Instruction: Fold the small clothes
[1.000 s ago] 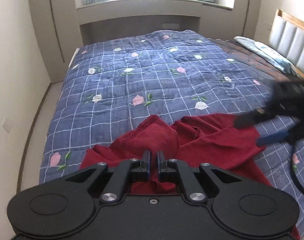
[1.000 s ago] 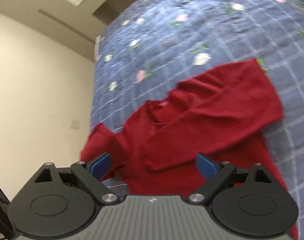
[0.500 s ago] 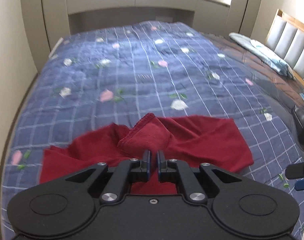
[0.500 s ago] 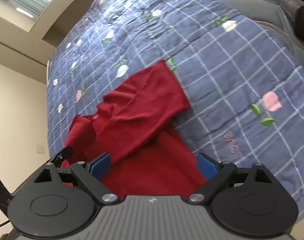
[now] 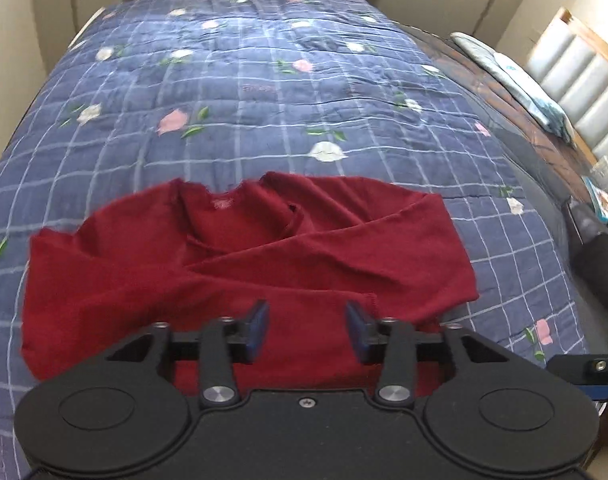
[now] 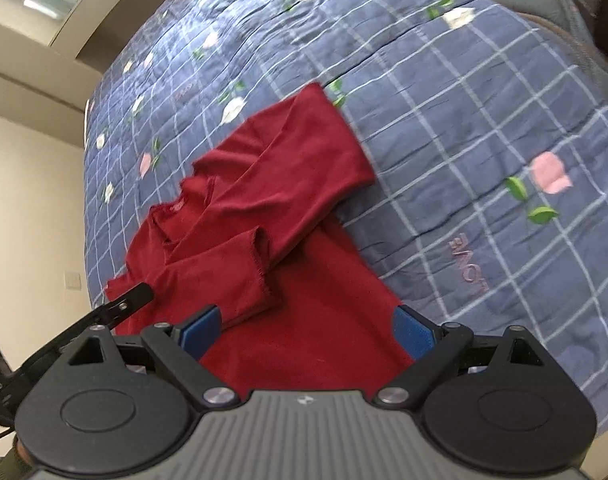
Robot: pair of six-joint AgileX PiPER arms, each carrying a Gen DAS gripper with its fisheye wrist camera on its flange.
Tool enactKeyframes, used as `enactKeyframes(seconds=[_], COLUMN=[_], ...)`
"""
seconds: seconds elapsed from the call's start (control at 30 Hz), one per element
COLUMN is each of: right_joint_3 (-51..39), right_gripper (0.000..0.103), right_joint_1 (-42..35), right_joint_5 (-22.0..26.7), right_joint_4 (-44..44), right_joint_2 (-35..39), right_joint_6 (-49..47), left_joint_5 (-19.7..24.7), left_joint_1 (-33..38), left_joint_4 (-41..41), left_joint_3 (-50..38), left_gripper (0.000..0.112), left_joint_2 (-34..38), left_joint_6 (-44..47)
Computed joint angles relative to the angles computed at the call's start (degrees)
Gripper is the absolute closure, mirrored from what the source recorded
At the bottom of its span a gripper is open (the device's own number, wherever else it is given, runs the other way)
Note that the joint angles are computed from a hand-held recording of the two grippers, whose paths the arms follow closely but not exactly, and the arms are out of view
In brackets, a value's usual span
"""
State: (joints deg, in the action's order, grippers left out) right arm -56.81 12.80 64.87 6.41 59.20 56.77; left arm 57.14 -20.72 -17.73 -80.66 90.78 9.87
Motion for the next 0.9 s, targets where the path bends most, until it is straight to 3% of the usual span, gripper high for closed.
enactKeyframes(seconds=[0.1, 0.23, 0.47, 0.63, 0.7, 0.73, 0.77, 0.8, 0.87, 0.9], right_joint_3=[-0.88, -4.97, -11.91, -14.44, -14.86, -15.26, -15.69, -16.2, -18.07, -18.92], right_gripper=[0.009, 0.017, 0.037, 0.041, 0.049, 0.061, 0.082, 0.091, 0.101, 0.101], right_joint_1=[2.87, 9.69, 13.83, 12.42, 11.88, 11.97, 11.96, 11.93, 13.37, 13.92], right_joint_5=[-2.51, -3.95, -6.97, -7.78, -8.14, -8.16, -8.08, -8.13, -6.55, -6.25], right_joint_4=[-1.27, -10.15, -16.78, -16.12, -15.36, -15.43, -15.24, -14.76, -16.88, -18.21], right_joint_2=[4.17, 12.28, 26.24, 32.56, 34.35, 35.13, 35.76, 36.35, 37.01, 36.8], right_joint_6=[-0.35, 2.73, -3.0, -5.21, -5.66, -6.02, -7.01, -8.37, -9.72, -10.01], left_joint_5=[1.09, 2.34, 7.23, 10.11, 10.13, 10.08, 9.91, 9.7, 9.19, 8.81], left_joint_1=[2.87, 6.79, 16.04, 23.59, 25.69, 26.5, 27.06, 27.81, 28.89, 29.37], left_joint_4=[1.15, 6.4, 16.35, 18.2, 18.15, 18.11, 17.92, 17.45, 16.3, 15.54], left_joint_3=[1.09, 3.07, 4.23, 4.07, 3.68, 3.44, 3.09, 2.79, 2.44, 2.25], left_gripper=[0.047, 0.029, 0.022, 0.022, 0.021, 0.021, 0.02, 0.02, 0.02, 0.02], left_joint_2=[-1.76, -4.03, -3.09, -1.59, -1.16, -0.94, -0.51, -0.09, 0.62, 1.02], left_joint_6=[-1.46, -6.44, -17.11, -19.42, -19.12, -18.74, -18.43, -17.87, -16.96, -16.44])
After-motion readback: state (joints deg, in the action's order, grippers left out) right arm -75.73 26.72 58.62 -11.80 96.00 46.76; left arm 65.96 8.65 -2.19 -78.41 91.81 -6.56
